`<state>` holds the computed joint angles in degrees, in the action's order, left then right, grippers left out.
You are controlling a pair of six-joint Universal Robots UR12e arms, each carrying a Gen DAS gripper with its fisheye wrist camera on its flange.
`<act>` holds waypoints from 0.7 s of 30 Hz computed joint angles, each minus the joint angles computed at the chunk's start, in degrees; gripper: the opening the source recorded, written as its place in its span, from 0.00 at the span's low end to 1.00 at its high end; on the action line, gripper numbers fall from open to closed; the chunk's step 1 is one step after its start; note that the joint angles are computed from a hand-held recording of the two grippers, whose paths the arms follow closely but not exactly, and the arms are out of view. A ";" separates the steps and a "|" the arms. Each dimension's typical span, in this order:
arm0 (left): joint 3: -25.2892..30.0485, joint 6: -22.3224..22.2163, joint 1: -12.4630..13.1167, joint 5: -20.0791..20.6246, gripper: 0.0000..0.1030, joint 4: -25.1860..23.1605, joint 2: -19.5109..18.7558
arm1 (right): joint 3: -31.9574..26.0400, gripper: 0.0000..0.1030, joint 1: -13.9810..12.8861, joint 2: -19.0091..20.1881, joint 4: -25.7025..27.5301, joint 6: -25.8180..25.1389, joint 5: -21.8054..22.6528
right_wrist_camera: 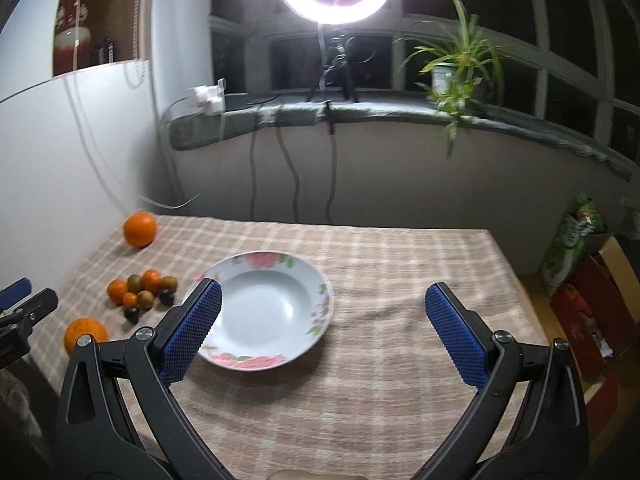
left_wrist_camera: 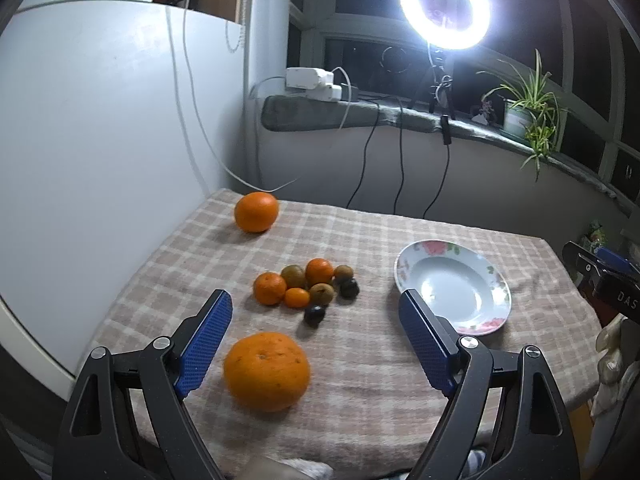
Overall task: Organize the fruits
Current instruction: 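Move the right tool to the large orange and close its fingers on it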
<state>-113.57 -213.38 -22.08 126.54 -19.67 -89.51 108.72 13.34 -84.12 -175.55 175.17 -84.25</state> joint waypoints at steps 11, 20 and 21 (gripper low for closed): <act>-2.76 -2.02 1.84 -2.61 0.83 -1.04 2.20 | -2.43 1.00 1.28 1.51 7.87 -5.26 10.57; -6.32 -4.65 4.95 -12.49 0.82 -0.49 4.61 | -6.20 1.00 2.15 3.68 19.69 -10.09 21.06; -6.80 -5.13 5.41 -13.76 0.82 -0.31 4.92 | -6.88 1.00 2.18 4.00 22.03 -10.72 22.63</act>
<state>-120.38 -218.51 -16.68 112.78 -19.98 -84.60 101.84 15.52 -80.12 -153.52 164.46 -61.61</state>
